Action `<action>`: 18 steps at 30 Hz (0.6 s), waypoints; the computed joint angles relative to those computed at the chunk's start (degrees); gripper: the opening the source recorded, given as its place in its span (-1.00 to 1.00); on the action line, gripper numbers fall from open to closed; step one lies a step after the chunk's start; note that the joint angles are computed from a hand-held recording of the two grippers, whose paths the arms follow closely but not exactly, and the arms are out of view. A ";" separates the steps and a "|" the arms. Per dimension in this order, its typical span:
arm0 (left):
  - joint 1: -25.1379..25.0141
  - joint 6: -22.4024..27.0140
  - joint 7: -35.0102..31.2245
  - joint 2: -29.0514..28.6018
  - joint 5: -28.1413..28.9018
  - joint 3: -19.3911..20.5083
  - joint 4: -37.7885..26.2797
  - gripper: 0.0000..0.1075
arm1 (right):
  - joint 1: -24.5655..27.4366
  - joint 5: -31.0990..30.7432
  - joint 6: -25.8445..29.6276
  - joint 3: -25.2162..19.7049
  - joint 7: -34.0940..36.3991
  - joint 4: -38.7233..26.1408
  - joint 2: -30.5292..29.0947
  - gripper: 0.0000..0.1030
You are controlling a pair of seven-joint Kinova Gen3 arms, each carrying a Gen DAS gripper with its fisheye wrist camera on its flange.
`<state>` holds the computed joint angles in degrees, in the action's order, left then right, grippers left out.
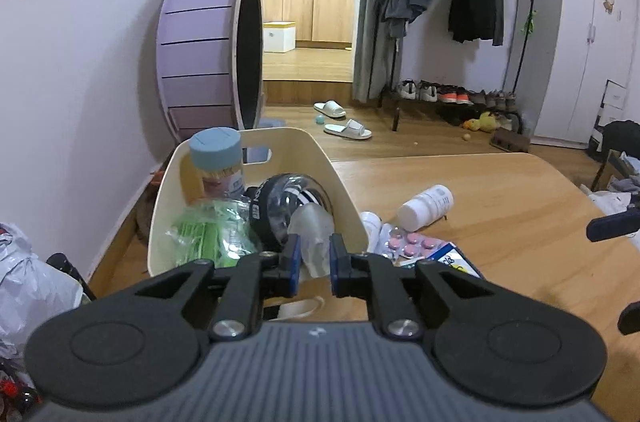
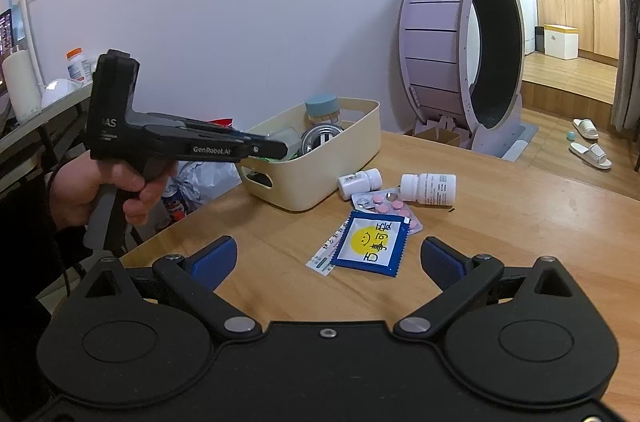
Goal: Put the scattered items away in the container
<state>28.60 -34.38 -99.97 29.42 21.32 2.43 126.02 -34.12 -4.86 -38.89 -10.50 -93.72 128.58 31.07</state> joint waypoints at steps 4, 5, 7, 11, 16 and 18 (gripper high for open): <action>0.00 -0.63 0.37 -0.54 0.01 0.32 0.63 -0.48 | -0.25 -0.46 -0.25 0.13 0.07 0.15 -0.10 0.92; 0.18 -0.66 0.23 -0.60 0.29 0.21 0.61 -0.42 | -0.27 -0.51 -0.34 0.13 0.06 0.18 -0.11 0.92; 1.25 -0.28 -0.96 -0.62 1.96 -0.55 0.26 -0.37 | -0.24 -0.52 -0.51 0.11 0.01 0.24 -0.13 0.92; 2.01 0.23 -2.34 -0.82 3.87 -1.06 0.02 -0.35 | -0.27 -0.58 -0.86 0.14 0.04 0.28 -0.07 0.92; 2.00 -0.14 -2.63 -1.26 4.31 -0.52 0.28 -0.32 | -0.46 -0.97 -0.97 0.26 0.16 0.05 0.13 0.92; 0.85 -0.16 -1.36 -1.62 2.18 0.69 0.57 -0.31 | -0.56 -1.14 -0.97 0.36 0.29 -0.06 0.21 0.92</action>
